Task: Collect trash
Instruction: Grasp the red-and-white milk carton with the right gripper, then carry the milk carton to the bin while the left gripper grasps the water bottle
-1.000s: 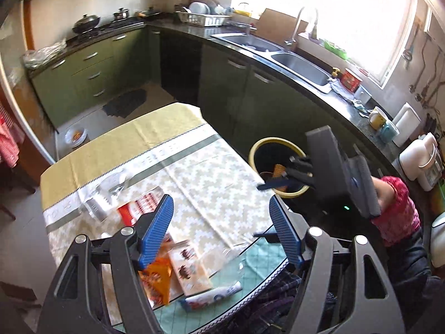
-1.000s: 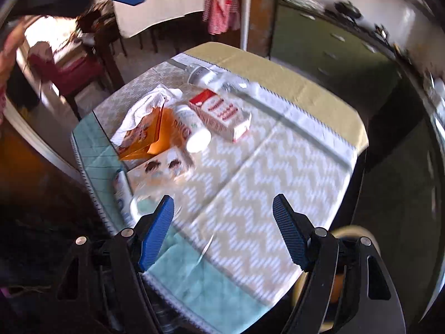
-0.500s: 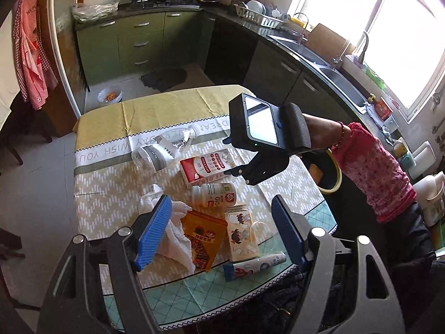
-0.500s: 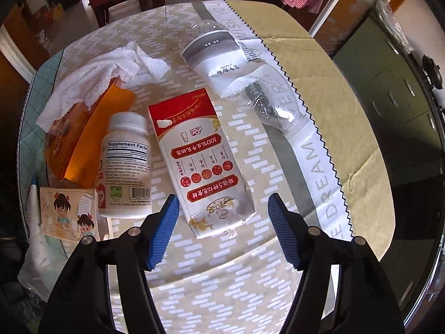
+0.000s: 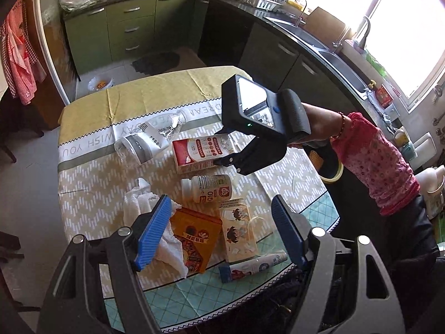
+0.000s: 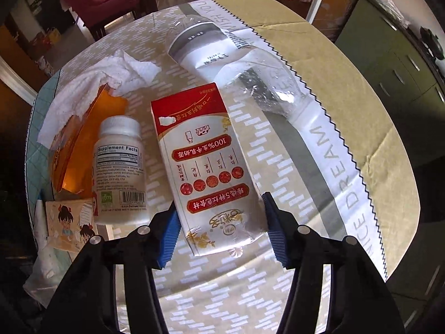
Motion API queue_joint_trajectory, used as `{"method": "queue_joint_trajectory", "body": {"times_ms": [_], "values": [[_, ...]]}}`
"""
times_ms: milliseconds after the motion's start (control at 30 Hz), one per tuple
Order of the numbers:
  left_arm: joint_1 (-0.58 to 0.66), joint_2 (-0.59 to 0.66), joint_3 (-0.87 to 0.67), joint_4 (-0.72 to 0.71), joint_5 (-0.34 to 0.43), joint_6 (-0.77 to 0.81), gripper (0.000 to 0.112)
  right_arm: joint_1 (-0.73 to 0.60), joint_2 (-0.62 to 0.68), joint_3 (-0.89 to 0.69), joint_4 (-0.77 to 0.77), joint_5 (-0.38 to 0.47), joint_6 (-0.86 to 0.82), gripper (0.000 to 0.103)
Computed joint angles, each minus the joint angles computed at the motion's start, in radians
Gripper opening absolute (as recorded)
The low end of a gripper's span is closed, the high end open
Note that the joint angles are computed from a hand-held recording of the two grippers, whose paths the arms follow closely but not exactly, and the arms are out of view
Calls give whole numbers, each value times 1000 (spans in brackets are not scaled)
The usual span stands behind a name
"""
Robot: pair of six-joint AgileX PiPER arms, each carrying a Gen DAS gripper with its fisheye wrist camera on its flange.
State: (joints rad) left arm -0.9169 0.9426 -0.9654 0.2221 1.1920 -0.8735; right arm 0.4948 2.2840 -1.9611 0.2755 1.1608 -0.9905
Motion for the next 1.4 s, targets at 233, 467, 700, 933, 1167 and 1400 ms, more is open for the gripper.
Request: {"method": "queue_joint_trajectory", "body": {"times_ms": [233,467,700,933,1167,1400], "values": [[234,105,3,-129,-93,269,74,-172,-227,279,53,-113,-53,56],[532,333,-14,-256,-228,687,76,-445,-403,508,40,-140,-133,56],[676,587,-128,-336,-258,1090,89,-660,-457,565,67,-80,-214,56],[706,770,-237,-303,-170,1270,91,-668,-443,552,60,-52,-190,56],[738,862,-274,-286,-156,1357,92,-679,-434,522,47,-28,-150,56],[740,913,-266,-292,-173,1382,93,-780,-402,501,8,-43,-114,56]]}}
